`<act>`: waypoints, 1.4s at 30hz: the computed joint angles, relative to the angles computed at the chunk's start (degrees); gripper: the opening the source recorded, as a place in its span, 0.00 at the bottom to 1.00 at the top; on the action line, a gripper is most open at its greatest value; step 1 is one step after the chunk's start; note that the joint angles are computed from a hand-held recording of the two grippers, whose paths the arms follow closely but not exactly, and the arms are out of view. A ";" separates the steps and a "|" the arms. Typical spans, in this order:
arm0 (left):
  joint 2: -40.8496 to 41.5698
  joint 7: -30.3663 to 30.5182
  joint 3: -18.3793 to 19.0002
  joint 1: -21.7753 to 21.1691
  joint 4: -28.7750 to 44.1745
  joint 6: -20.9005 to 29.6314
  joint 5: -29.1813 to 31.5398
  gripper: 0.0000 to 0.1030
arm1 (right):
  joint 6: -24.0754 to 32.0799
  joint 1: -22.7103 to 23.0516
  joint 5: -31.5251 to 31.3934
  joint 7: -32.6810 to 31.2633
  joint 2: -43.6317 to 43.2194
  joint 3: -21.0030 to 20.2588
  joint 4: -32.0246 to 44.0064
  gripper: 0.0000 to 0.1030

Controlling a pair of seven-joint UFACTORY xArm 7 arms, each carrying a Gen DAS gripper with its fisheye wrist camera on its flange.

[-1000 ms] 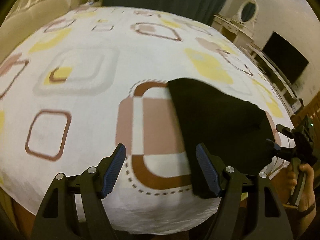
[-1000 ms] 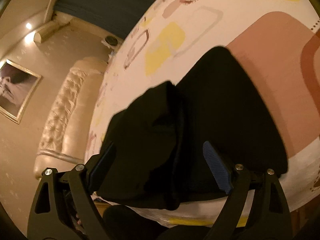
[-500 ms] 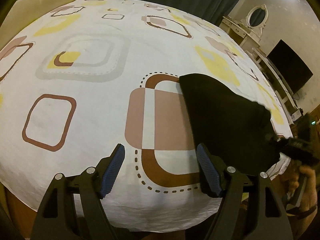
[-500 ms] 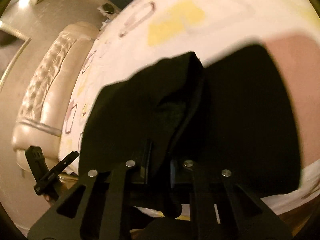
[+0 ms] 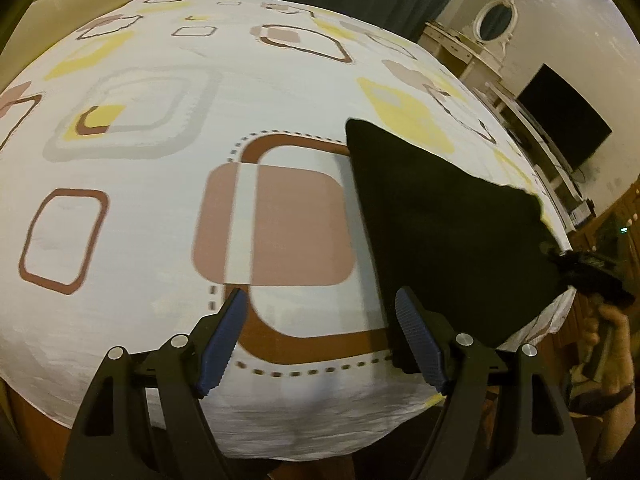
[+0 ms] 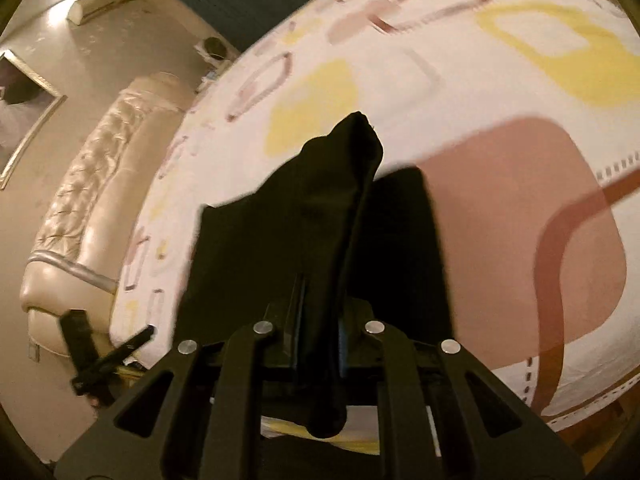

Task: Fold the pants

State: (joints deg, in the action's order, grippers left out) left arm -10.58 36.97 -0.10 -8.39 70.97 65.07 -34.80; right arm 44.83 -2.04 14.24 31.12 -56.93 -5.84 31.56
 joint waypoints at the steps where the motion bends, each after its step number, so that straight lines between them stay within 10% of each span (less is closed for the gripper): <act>1: -0.16 -0.08 -0.23 -0.13 -0.33 -0.22 0.10 0.73 | -0.11 -0.19 0.17 0.01 -0.66 -0.37 -1.61 0.12; 14: -0.55 -2.56 -1.08 -1.40 -2.51 -1.68 2.14 0.73 | -15.36 1.16 9.77 -0.80 -11.08 -6.70 -16.79 0.11; 22: 1.84 -2.44 0.06 -0.40 -0.73 1.78 0.14 0.73 | -8.93 -5.89 6.69 4.37 -19.11 -5.19 -19.19 0.09; 24: 2.56 -2.42 0.41 0.23 0.09 3.87 -1.17 0.73 | -7.22 -6.70 6.31 6.16 -20.34 -4.65 -18.43 0.30; 25: 3.50 -2.29 0.75 0.62 1.09 5.87 -2.18 0.73 | -5.44 -7.68 5.70 7.20 -21.51 -4.36 -18.13 0.60; 27: 4.99 -2.12 1.04 1.52 2.48 9.03 -4.27 0.73 | -4.23 -8.90 4.73 8.51 -24.64 -3.61 -18.17 0.77; 42: 8.29 -4.31 -1.35 2.18 3.52 15.38 -12.95 0.76 | -12.67 -1.60 7.66 7.37 -25.45 -6.42 -23.47 0.81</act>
